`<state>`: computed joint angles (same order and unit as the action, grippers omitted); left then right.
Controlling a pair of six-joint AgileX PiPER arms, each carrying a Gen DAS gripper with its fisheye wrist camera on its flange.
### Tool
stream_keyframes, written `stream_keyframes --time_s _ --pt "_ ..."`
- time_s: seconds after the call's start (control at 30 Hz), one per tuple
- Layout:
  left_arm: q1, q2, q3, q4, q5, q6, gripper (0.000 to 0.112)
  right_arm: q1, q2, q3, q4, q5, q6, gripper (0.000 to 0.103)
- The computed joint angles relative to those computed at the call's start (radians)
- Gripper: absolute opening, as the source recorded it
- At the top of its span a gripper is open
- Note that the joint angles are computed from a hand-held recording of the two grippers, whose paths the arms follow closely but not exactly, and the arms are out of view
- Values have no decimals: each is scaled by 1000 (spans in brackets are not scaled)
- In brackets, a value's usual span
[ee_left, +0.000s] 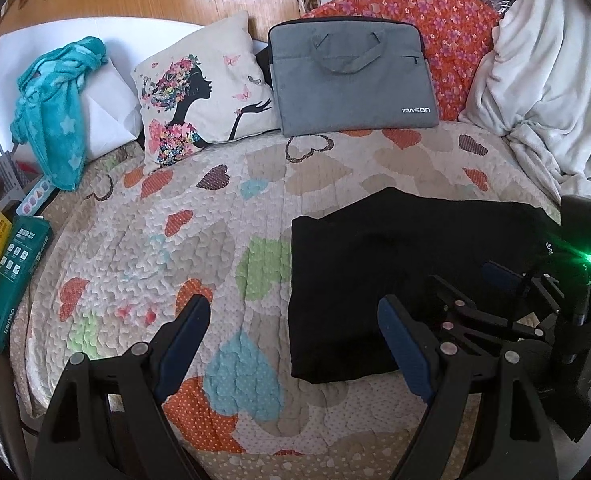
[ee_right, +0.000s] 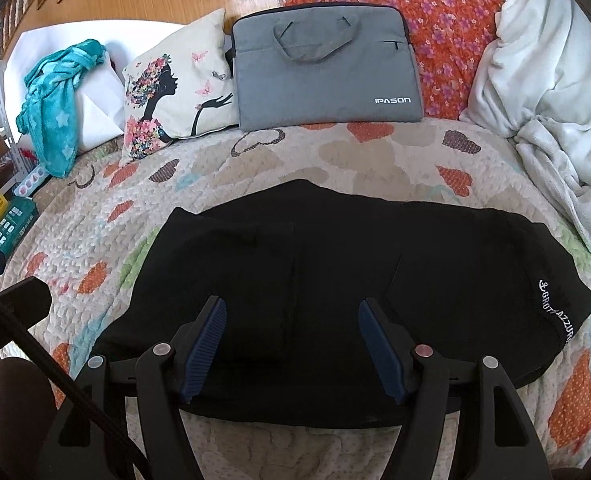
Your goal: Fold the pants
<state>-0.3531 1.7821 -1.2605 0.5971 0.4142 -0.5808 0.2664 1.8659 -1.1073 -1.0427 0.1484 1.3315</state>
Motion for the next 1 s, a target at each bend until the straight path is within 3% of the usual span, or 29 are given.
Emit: stream_keyframes --time_s 0.1,0.4,1.0 --pt "0 0 -1 5 -3 -6 85 -11 -7 5 78 2 -75 74" --pt "-2 -29 31 39 -23 -44 85 -12 -35 19 86 29 -61 74" --pt "-27 -115 99 192 -18 -194 85 -5 -105 84 -42 44 54 76"
